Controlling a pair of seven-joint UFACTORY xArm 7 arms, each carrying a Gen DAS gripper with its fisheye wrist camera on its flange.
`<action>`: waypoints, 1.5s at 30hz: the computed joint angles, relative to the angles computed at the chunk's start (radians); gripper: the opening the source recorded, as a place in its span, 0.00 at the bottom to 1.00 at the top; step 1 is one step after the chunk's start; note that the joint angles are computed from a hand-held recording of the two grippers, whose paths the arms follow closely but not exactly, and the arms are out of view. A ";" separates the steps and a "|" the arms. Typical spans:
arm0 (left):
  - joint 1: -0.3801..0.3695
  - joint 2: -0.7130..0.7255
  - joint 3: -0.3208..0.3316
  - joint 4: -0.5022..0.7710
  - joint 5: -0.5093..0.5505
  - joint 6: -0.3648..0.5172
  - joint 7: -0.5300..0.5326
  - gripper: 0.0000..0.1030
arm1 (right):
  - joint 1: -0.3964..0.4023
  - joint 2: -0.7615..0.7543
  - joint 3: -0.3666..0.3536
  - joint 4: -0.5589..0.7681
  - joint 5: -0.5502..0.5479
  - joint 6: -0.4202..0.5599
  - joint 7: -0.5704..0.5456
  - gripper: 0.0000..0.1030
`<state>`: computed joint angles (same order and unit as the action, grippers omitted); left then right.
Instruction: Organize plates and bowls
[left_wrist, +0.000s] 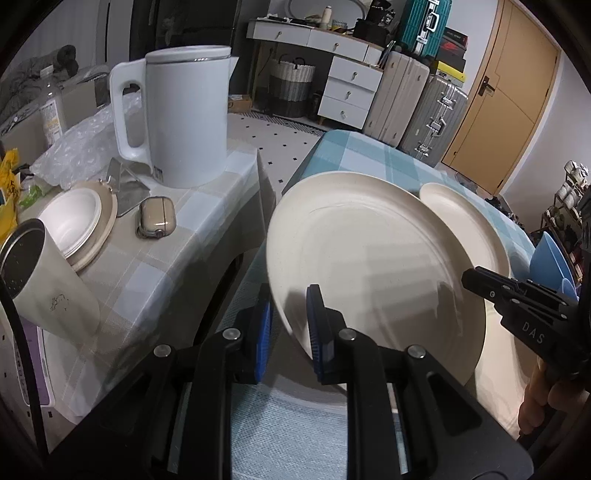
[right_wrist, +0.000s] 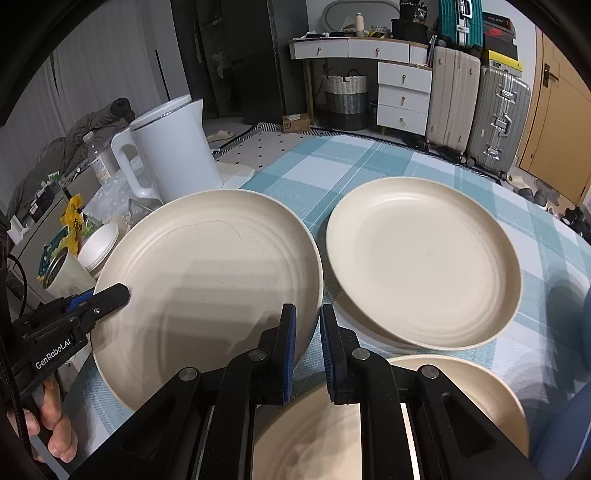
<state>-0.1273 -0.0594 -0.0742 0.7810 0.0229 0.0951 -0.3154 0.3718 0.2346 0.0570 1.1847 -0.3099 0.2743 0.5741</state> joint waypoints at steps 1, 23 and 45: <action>0.000 -0.006 -0.002 -0.002 0.004 0.002 -0.003 0.15 | 0.005 -0.011 -0.007 -0.008 -0.011 -0.002 0.013 0.13; -0.084 -0.124 -0.043 -0.032 -0.029 0.039 0.035 0.15 | -0.117 -0.299 0.066 -0.265 -0.169 -0.013 0.235 0.13; -0.185 -0.151 -0.071 -0.015 -0.064 0.090 0.124 0.15 | -0.263 -0.584 0.199 -0.490 -0.137 0.081 0.352 0.13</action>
<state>-0.3122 -0.2100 -0.1447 0.7656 -0.0407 0.1855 -0.1910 0.1089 -0.3497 0.2559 0.6942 -0.4464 0.3551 0.9263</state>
